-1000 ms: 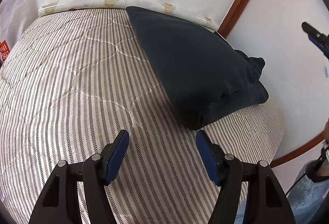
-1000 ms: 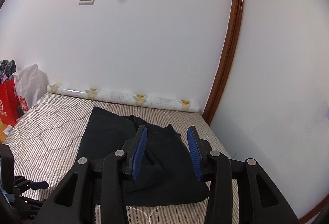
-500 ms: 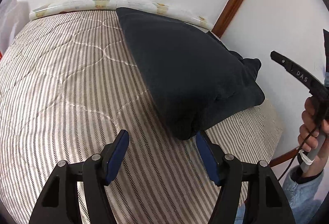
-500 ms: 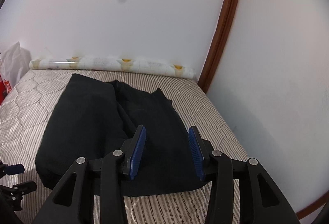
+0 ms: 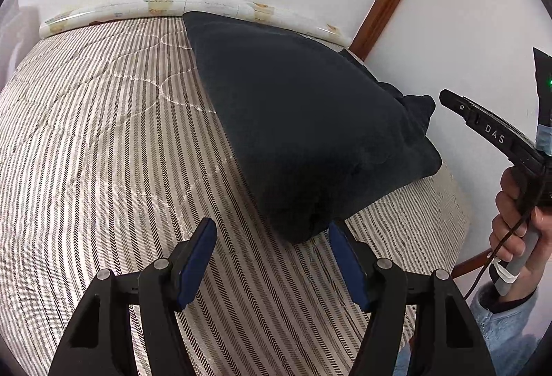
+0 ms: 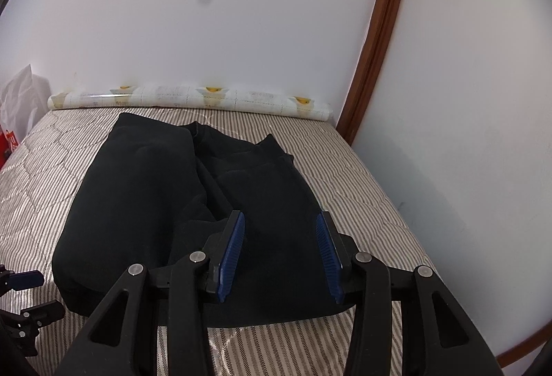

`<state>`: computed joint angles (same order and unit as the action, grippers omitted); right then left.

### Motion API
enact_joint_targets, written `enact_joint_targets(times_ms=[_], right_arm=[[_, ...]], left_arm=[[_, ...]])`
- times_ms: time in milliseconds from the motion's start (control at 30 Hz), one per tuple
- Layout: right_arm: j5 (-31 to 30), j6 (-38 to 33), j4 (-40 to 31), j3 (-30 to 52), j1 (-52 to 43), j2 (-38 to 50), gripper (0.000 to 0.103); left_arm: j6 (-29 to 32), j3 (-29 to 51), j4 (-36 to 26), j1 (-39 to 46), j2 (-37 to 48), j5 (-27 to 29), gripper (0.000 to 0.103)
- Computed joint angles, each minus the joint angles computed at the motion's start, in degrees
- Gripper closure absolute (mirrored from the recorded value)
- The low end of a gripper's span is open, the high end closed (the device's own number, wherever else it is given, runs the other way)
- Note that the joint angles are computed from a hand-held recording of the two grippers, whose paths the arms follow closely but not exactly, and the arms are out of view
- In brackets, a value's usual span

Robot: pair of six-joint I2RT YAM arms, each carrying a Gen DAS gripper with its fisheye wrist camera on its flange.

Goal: Fold small clothes
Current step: 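Open the right gripper and release the folded sweatshirt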

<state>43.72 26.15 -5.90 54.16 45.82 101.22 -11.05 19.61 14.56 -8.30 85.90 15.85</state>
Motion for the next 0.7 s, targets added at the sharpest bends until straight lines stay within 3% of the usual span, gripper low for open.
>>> enact_joint_targets(times_ms=[700], right_arm=[[-5.4,1.5,0.9,1.5,-1.0,4.2,0.060]], left_arm=[[0.8,1.9,2.1,0.5,4.6,1.5,0.038]])
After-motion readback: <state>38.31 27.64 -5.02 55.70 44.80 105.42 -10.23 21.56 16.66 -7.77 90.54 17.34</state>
